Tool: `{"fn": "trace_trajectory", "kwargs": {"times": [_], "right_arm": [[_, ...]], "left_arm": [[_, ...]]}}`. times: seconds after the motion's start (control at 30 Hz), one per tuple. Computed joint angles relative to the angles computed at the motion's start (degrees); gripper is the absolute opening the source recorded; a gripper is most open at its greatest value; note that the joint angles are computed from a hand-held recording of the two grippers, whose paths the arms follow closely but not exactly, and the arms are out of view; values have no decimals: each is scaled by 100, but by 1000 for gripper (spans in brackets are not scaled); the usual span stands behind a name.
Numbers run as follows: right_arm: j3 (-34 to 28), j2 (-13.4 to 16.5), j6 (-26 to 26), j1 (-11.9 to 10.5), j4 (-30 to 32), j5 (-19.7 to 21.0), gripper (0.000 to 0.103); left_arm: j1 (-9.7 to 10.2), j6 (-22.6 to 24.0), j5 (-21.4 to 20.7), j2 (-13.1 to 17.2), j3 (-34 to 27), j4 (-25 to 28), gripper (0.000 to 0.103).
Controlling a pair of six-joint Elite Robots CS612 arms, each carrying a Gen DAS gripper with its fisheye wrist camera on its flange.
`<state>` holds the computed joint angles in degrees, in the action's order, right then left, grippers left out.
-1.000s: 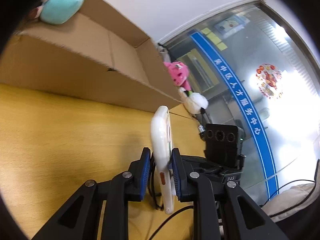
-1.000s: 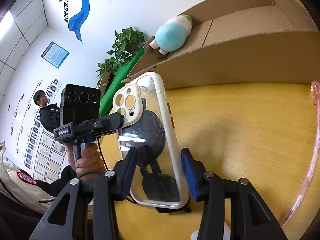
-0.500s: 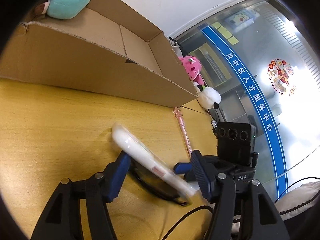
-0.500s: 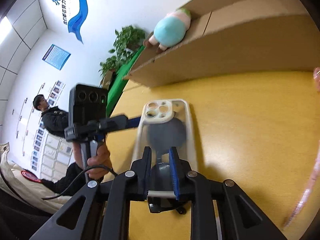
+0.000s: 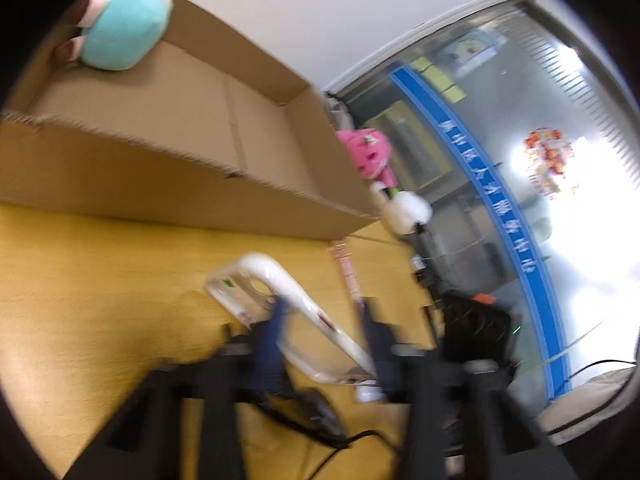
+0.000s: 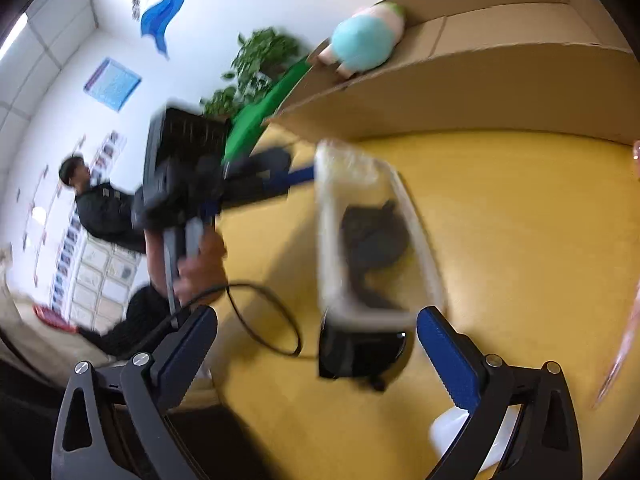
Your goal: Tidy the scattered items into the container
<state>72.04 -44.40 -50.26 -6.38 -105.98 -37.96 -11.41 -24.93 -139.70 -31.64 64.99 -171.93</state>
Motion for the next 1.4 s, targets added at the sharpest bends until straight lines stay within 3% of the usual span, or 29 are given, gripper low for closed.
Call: {"fn": "trace_trajectory", "kwargs": {"times": [0.17,0.37,0.43,0.5,0.63,0.7,0.77,0.87,1.03,1.27,1.3,1.4], "right_arm": [[-35,89,287,-23,-35,83,102],[-6,223,1874,-57,-1650,-22,102],[-80,293,2379,-26,-2132,-412,102],[-87,305,2683,63,-2729,-1140,102],[-143,336,2300,279,-2993,-2333,101],[-60,309,2035,374,-3320,-2815,89],[-18,307,1958,426,-3630,-3184,56],[-100,347,2017,391,-3619,-3262,27],[-61,311,1942,332,-3508,-3129,10],[243,165,2019,367,-3786,-3134,7],[274,152,2030,373,-3815,-3130,7],[377,107,2057,383,-3919,-3156,7]], "left_arm": [[-63,508,384,-191,162,814,6],[-74,616,664,-279,287,1092,6],[-81,685,712,-300,303,1148,6],[-88,715,731,-299,278,1192,6],[-100,976,915,-206,-81,1778,12],[-112,1187,996,-110,-372,2213,12],[-139,1477,1095,13,-716,2781,12],[-200,1724,1368,201,-1172,3590,12],[-252,1882,1441,329,-1442,4020,12],[-278,1808,1587,238,-1354,4094,10],[-274,1757,1557,214,-1305,4032,2],[-288,1696,1571,145,-1216,3943,0]]}}
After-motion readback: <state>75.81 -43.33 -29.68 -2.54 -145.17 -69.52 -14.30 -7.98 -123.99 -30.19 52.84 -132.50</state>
